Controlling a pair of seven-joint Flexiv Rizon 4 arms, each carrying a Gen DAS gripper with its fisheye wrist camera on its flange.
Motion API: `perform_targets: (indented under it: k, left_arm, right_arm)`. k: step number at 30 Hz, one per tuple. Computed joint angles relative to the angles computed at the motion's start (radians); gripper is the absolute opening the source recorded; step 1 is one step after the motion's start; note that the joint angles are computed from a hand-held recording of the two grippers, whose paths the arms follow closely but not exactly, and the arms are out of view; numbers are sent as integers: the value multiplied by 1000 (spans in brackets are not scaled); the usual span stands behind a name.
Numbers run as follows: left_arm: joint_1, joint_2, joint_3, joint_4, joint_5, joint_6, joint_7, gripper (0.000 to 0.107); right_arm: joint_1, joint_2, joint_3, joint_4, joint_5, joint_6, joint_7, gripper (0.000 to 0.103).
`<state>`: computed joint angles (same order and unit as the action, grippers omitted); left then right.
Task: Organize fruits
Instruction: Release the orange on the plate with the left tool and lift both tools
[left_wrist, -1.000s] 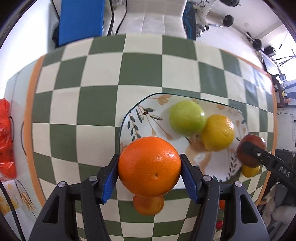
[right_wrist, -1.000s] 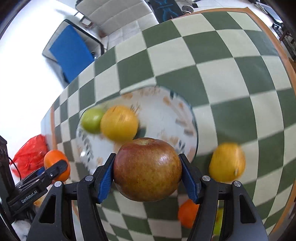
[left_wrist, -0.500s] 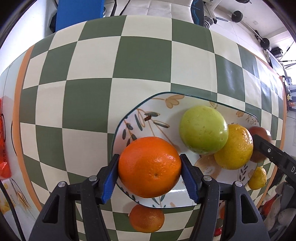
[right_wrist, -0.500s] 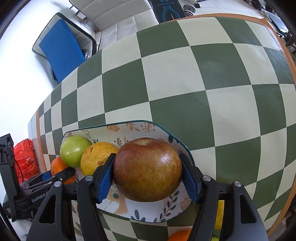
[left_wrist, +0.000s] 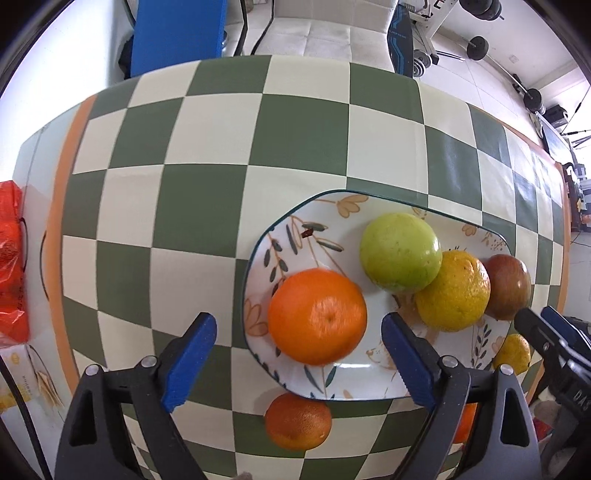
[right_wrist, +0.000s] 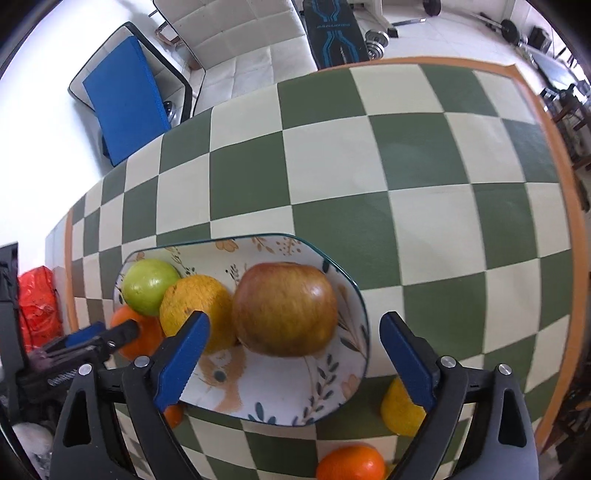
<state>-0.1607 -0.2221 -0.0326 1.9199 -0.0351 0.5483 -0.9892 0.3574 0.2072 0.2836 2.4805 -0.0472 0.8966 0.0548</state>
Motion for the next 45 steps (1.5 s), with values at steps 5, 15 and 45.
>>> perform_targets:
  k: [5, 15, 45]
  left_arm:
    - [16, 115, 18, 119, -38, 93, 70, 92]
    - [69, 304, 71, 279, -139, 190, 245, 92]
    - [125, 676, 205, 340, -382, -6, 532, 92]
  right_arm:
    - [42, 17, 45, -58, -37, -162, 38, 99]
    - [132, 65, 117, -123, -83, -344, 199, 99]
    - [362, 32, 270, -560, -302, -972, 503, 99]
